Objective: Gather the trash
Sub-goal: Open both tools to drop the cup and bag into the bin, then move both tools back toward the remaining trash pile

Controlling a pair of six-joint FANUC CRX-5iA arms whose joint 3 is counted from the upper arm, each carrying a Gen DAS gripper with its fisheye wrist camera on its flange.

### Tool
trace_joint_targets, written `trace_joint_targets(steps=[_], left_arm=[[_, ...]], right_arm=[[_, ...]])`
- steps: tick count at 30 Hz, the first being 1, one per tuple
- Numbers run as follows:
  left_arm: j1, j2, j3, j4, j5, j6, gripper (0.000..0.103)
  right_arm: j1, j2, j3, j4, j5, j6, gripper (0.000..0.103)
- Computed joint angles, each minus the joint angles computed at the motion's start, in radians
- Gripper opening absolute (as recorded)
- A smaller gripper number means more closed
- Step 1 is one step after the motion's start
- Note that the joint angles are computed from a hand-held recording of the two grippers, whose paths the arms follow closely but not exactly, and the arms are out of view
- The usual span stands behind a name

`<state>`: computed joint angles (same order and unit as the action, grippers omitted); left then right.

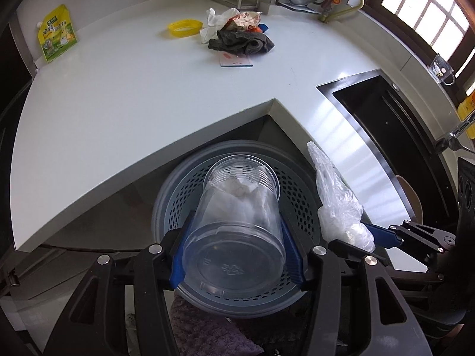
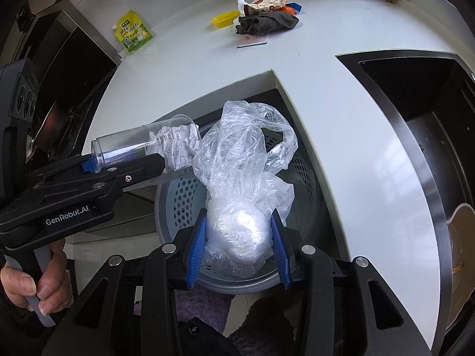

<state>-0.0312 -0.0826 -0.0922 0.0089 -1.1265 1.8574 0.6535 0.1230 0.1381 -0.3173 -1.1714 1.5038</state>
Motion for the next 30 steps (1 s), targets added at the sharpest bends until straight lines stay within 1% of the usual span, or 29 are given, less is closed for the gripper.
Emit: trace_joint_targets(steps=[2, 3, 4, 5, 6, 8, 13, 17, 23, 26, 30], left_arm=[[-0.006, 0.003, 0.002, -0.006, 0.001, 0.014, 0.054], [-0.010, 0.004, 0.004, -0.016, -0.004, 0.027, 0.055], [-0.011, 0.004, 0.004, -0.020, -0.008, 0.037, 0.056], [-0.011, 0.002, 0.003, -0.022, -0.013, 0.045, 0.058], [-0.011, 0.002, 0.003, -0.026, -0.018, 0.056, 0.064], [-0.007, -0.004, -0.001, -0.034, -0.019, 0.074, 0.070], [0.000, -0.013, 0.003, -0.055, -0.038, 0.110, 0.071], [0.004, -0.022, 0.009, -0.071, -0.049, 0.136, 0.076], [0.009, -0.027, 0.025, -0.084, -0.062, 0.160, 0.076], [0.001, -0.029, 0.040, -0.101, -0.069, 0.173, 0.076], [-0.010, -0.034, 0.062, -0.127, -0.077, 0.196, 0.080]], right_arm=[[-0.001, 0.001, -0.002, -0.006, -0.003, 0.009, 0.039], [-0.003, 0.000, -0.002, -0.011, -0.005, 0.014, 0.041], [-0.007, 0.000, -0.002, -0.018, -0.007, 0.021, 0.044], [-0.008, -0.002, -0.004, -0.018, -0.005, 0.021, 0.054], [-0.007, -0.008, -0.010, -0.014, 0.007, 0.019, 0.060], [-0.006, -0.022, -0.024, -0.006, 0.030, 0.017, 0.063], [-0.015, -0.033, -0.030, 0.003, 0.039, 0.013, 0.063], [-0.030, -0.035, -0.024, 0.000, 0.041, 0.015, 0.063], [-0.054, -0.040, -0.018, -0.015, 0.039, 0.025, 0.063], [-0.059, -0.040, -0.016, -0.022, 0.039, 0.033, 0.063], [-0.062, -0.040, -0.011, -0.029, 0.039, 0.041, 0.063]])
